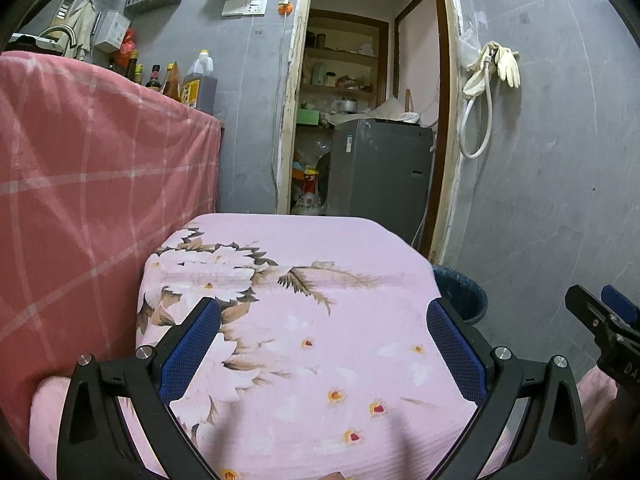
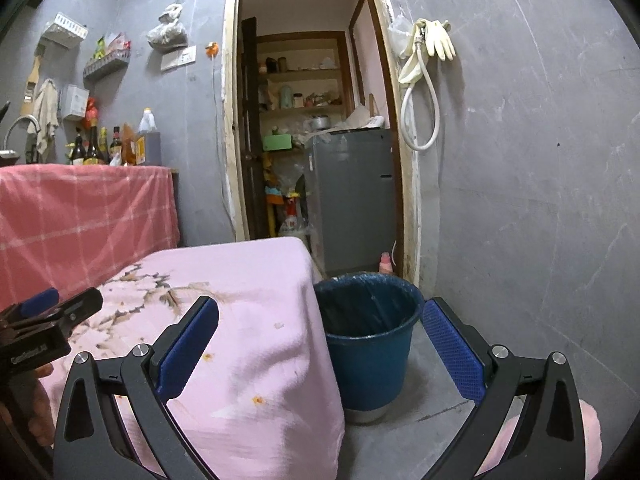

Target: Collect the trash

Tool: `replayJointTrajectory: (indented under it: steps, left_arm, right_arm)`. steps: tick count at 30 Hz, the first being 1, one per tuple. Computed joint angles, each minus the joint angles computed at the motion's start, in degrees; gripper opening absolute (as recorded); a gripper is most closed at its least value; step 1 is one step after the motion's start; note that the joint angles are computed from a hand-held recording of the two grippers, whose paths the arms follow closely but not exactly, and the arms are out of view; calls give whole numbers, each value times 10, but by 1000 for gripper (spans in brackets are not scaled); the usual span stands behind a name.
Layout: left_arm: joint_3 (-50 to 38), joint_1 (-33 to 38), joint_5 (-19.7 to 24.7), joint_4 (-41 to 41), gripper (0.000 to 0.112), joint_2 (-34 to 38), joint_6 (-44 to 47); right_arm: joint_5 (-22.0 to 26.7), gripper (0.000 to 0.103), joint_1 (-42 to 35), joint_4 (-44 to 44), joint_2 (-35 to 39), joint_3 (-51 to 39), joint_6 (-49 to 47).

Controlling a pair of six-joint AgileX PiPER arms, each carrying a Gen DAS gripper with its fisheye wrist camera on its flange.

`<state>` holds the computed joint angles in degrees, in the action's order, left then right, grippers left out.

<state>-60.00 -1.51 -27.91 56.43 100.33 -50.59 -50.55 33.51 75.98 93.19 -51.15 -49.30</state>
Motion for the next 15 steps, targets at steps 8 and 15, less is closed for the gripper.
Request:
replayJointTrajectory:
  steps: [8,15]
  left_arm:
    - [4,3,-5,-12,101,15,13]
    - [9,-3,-2,-25,101,15,29]
  right_arm:
    - [4,103,-6,-12,5,13,15]
    - [18,103,-14,-16,3,17,19]
